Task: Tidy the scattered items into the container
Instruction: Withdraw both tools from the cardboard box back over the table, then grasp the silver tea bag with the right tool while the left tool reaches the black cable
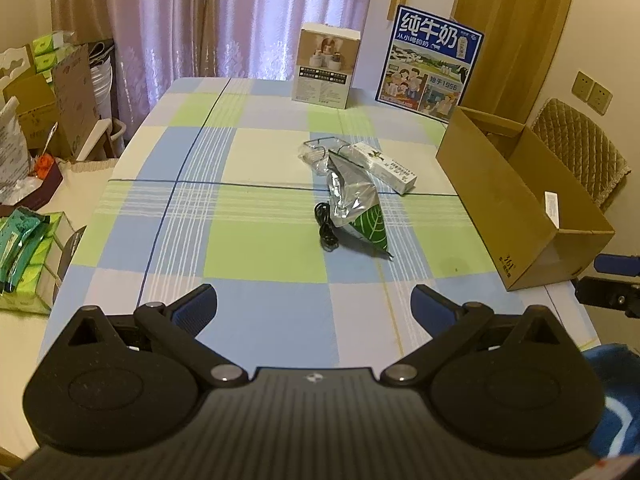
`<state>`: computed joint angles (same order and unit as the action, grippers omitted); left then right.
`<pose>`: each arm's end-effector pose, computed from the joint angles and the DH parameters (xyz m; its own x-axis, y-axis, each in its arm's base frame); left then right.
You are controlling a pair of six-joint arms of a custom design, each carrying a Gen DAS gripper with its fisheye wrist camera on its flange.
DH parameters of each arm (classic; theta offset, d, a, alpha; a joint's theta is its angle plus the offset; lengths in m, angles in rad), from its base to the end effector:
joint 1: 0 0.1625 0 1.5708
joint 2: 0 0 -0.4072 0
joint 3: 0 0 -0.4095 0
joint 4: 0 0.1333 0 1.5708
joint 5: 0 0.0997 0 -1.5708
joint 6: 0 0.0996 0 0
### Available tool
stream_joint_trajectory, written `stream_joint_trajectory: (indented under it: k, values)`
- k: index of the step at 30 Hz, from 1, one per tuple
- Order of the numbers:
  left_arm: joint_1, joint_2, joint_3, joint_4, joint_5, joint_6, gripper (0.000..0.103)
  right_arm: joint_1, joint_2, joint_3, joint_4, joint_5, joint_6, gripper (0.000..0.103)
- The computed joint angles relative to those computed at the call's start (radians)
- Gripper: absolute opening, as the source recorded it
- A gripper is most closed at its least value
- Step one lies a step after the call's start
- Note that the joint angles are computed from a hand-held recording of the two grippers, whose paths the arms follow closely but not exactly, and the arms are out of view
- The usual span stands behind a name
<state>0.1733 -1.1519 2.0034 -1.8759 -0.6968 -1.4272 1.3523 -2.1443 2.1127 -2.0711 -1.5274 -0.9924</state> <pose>-0.4439 -0.2906 0.1200 -0.7926 -0.0455 -0.6080 0.3994 0.7147 -0.5741 0.0640 -0.3469 0.4823 -0.6922 -0.5979 0.4042 -0.7185 0.6233 -0.3086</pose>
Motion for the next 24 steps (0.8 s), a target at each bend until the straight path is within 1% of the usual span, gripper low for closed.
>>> stream_joint_trajectory:
  k: [3, 7, 10, 12, 18, 24]
  values:
    - [0.005, -0.006, 0.009, -0.008, -0.006, 0.006, 0.101, 0.016, 0.014, 0.002, -0.005, -0.012, 0.012, 0.101]
    - [0.017, -0.015, 0.017, -0.014, -0.005, 0.022, 0.101, 0.057, 0.053, 0.004, -0.028, -0.029, 0.024, 0.101]
    - [0.036, -0.016, 0.016, -0.022, 0.000, 0.053, 0.101, 0.098, 0.108, 0.003, -0.058, -0.050, 0.050, 0.101]
    - [0.051, -0.017, 0.017, -0.036, 0.004, 0.079, 0.101, 0.130, 0.157, -0.002, -0.084, -0.078, 0.076, 0.101]
    - [0.124, -0.006, 0.013, -0.128, 0.014, 0.214, 0.101, 0.199, 0.330, -0.046, -0.151, -0.151, 0.155, 0.101]
    - [0.221, 0.027, -0.001, -0.245, -0.003, 0.405, 0.101, 0.222, 0.508, -0.115, -0.210, -0.210, 0.231, 0.101]
